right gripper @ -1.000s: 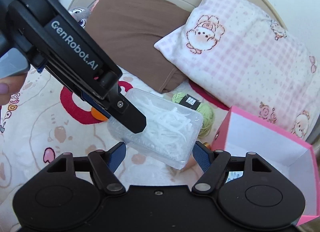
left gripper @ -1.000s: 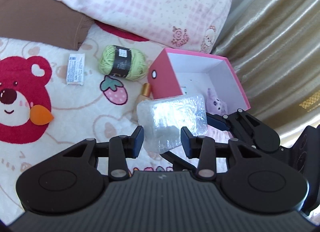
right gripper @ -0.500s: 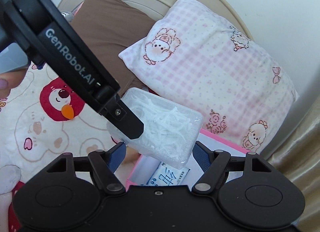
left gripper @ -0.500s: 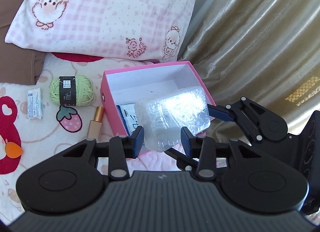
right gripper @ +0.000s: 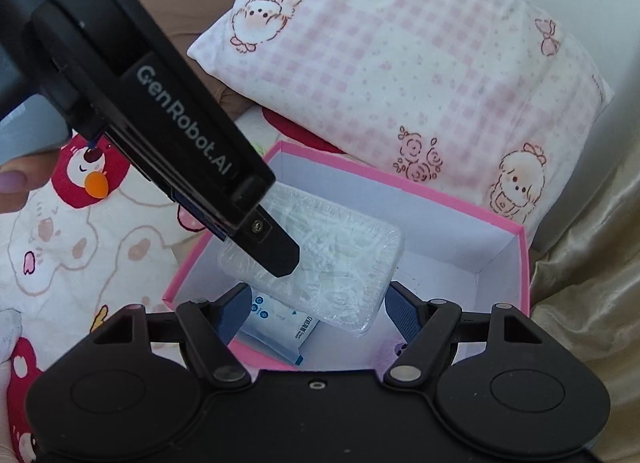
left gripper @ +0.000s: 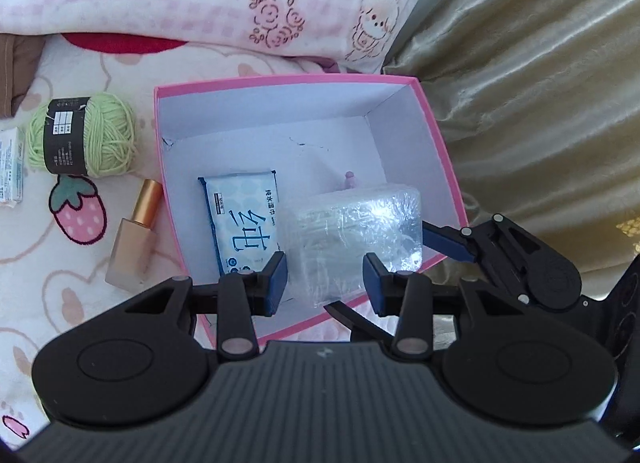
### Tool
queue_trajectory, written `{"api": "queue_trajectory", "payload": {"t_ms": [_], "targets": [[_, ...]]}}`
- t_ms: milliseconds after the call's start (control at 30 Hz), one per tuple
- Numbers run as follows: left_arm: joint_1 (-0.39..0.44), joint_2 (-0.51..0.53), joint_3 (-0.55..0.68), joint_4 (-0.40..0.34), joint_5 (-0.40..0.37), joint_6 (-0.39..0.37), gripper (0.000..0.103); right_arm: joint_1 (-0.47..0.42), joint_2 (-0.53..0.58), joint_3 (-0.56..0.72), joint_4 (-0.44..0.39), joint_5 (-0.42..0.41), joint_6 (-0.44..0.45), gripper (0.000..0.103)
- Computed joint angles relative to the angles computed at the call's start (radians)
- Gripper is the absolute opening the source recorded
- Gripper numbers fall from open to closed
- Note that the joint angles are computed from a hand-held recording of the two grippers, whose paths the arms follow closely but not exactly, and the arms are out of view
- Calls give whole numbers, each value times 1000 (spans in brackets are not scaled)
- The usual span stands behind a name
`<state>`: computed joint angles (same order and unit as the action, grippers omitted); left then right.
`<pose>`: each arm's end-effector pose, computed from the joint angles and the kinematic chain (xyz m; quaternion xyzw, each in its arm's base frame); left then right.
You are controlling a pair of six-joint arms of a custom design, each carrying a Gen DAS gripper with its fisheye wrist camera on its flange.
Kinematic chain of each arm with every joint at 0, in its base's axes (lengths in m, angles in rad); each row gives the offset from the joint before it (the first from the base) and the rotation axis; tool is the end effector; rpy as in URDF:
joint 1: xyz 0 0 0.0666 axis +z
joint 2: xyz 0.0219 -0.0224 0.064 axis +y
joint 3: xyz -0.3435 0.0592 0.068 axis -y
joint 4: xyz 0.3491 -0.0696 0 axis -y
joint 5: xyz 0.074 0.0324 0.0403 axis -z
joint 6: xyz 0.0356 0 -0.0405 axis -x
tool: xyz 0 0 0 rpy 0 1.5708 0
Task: Organize objects
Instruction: 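Carry the swab box with the left gripper into the pink box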
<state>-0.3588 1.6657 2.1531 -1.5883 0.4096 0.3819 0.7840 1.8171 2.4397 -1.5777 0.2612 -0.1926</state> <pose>0.4431 -0.1817 0.5344 0.0363 0.9527 -0.2669 0.1409 0.3733 0.3587 0.5621 -0.2376 0.9154 0.0313 0.3235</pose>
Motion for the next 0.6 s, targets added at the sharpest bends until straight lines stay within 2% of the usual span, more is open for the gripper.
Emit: {"api": "queue_trajectory", "payload": {"t_ms": [133,267,400,600], "targets": [[-20,41,1,-8,-28,32,40,-68,-13,-75,28,-146,-41,79],[-28,98,35,-43,-26,47,39,-111,-5,-110,29,-231,-43,79],[-29,114,7,-28,-12,47,39,-161,6,-132,17,-344,-120,79],[-23,125,-39,-22,47,70,39,-166,9,-161,-19,-364,-120,79]]}}
